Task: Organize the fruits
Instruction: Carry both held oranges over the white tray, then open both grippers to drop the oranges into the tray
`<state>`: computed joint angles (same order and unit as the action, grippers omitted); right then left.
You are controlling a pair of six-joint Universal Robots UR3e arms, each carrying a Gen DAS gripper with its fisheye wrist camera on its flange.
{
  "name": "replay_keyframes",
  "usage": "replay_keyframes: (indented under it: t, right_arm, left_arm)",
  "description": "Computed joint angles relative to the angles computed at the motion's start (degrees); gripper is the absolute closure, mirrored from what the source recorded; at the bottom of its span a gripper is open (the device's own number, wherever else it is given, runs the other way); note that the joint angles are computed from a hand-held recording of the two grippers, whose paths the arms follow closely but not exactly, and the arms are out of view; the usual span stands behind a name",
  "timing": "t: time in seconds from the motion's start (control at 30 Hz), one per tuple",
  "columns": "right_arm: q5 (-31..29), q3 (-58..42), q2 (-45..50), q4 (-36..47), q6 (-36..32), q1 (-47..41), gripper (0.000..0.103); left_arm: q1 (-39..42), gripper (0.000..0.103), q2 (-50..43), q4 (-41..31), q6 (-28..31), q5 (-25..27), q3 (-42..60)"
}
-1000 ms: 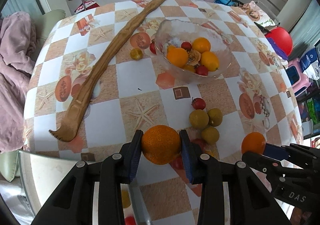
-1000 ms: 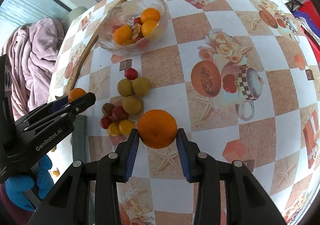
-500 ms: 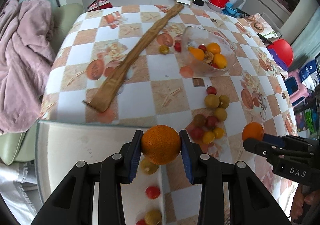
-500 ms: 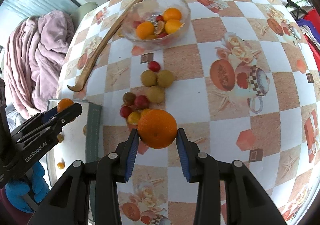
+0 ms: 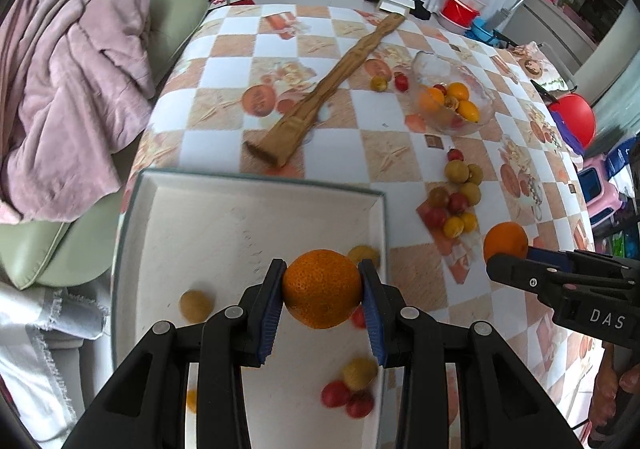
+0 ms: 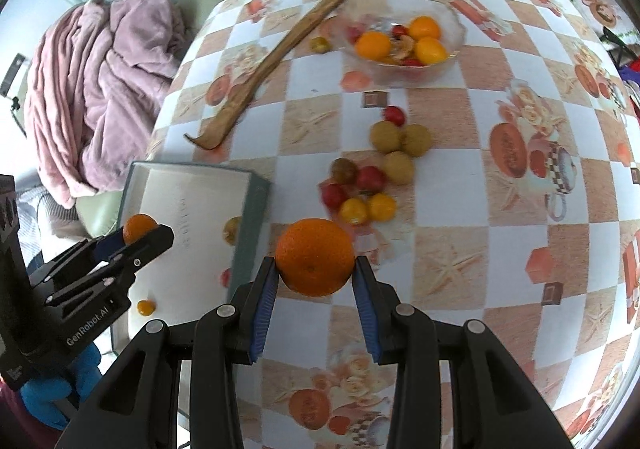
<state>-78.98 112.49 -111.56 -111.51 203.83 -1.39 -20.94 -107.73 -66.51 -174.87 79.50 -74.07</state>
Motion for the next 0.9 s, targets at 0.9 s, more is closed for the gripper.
replay_keyframes:
  t: [0.9]
  right_arm:
    - [-0.93, -19.46, 27.16, -7.30, 5.80, 15.49, 0.061]
  left_arm:
    - [8.73, 0.065, 12.37, 2.57, 6.48, -0.36, -19.55]
